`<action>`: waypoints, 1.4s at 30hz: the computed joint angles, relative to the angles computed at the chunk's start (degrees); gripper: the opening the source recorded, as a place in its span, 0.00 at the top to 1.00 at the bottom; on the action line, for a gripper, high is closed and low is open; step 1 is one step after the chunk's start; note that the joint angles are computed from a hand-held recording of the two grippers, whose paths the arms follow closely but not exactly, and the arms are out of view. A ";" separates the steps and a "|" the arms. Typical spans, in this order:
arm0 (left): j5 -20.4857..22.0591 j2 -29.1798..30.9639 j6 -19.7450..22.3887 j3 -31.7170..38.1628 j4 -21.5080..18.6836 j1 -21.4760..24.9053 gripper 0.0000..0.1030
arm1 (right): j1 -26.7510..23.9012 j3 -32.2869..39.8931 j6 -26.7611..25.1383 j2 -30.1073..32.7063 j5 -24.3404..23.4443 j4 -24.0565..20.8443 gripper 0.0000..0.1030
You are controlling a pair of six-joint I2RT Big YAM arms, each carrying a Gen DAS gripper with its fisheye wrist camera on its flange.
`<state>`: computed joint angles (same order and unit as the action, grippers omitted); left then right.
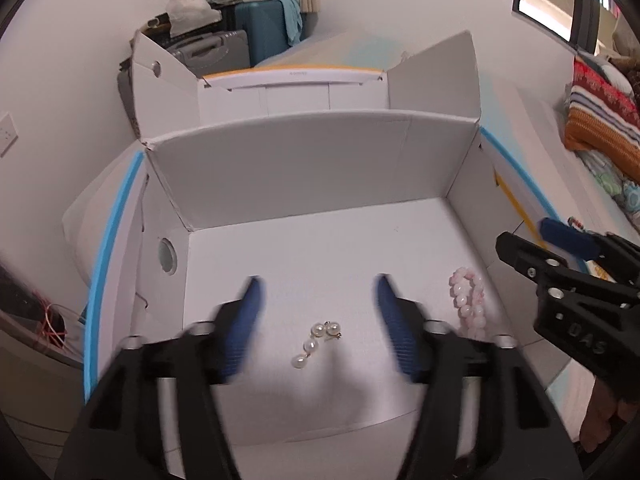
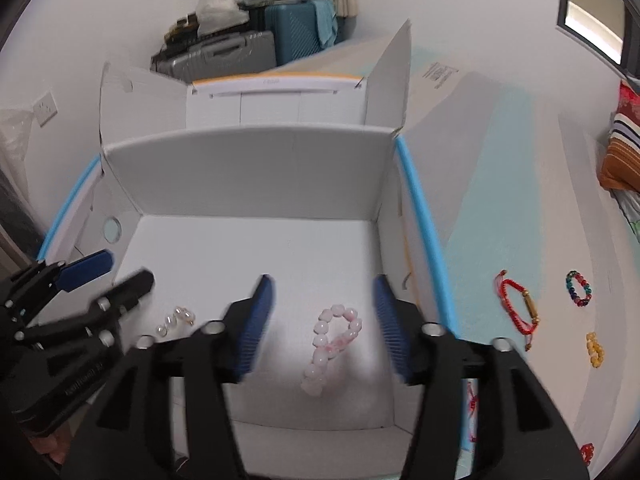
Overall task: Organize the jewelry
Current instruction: 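Move both tools back over the remaining bracelets on the bed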
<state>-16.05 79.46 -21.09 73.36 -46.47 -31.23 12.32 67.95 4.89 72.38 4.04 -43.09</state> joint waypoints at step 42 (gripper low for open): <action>1.03 24.87 0.83 15.69 10.68 -32.14 0.06 | -64.40 -27.42 -19.52 -20.85 -14.32 5.30 0.09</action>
